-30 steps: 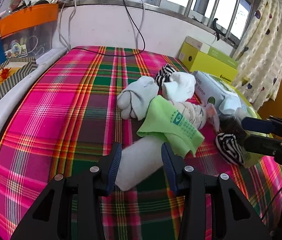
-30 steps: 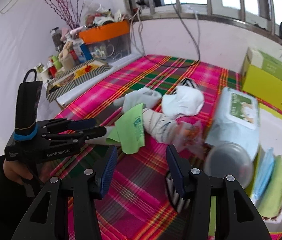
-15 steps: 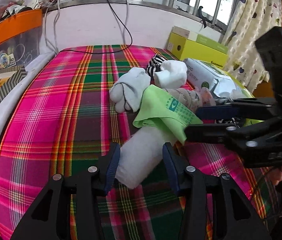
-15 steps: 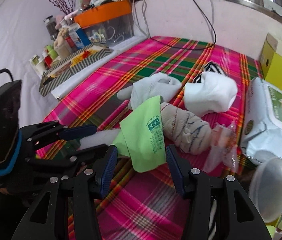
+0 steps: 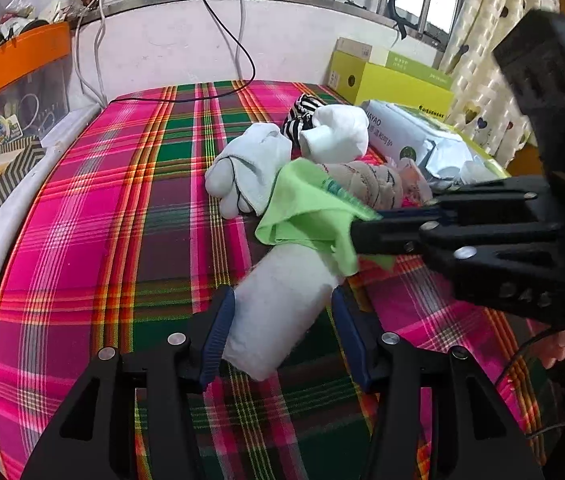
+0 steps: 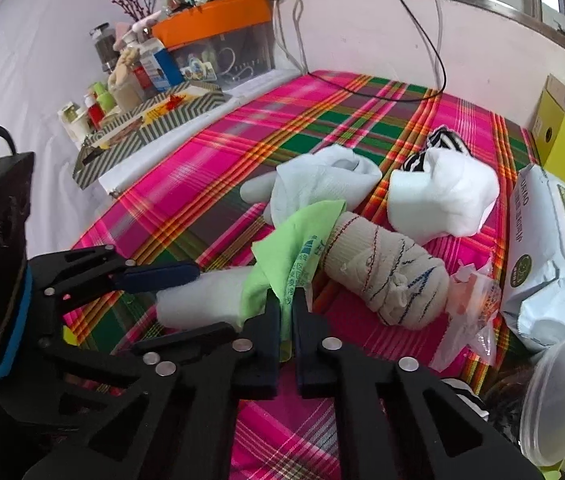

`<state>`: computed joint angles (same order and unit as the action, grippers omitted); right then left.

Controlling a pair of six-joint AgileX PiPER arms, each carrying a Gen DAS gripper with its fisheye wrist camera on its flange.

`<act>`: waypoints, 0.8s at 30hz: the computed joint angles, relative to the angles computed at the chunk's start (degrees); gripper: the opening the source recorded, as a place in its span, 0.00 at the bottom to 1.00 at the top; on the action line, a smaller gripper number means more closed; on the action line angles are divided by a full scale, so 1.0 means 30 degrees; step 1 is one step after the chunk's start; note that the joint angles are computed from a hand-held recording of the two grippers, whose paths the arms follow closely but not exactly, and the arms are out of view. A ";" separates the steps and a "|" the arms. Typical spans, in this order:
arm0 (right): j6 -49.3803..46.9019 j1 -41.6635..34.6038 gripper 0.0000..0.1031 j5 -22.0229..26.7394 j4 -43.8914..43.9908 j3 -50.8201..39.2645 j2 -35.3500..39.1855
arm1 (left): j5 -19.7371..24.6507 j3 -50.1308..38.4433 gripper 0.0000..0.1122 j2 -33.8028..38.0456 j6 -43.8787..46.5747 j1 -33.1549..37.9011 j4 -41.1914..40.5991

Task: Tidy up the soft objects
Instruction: 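Grasp the green printed cloth with the right tool while the left tool holds the white towel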

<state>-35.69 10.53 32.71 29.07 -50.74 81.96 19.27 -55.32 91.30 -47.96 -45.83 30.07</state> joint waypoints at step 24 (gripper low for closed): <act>-0.4765 -0.4799 0.05 0.2841 0.4123 0.2324 -0.4838 | 0.3466 -0.0612 0.18 0.0495 -0.7099 -0.2327 0.5851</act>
<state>-49.98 -3.87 41.23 41.44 -43.77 67.45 29.67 -57.16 92.78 -69.26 -52.81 47.63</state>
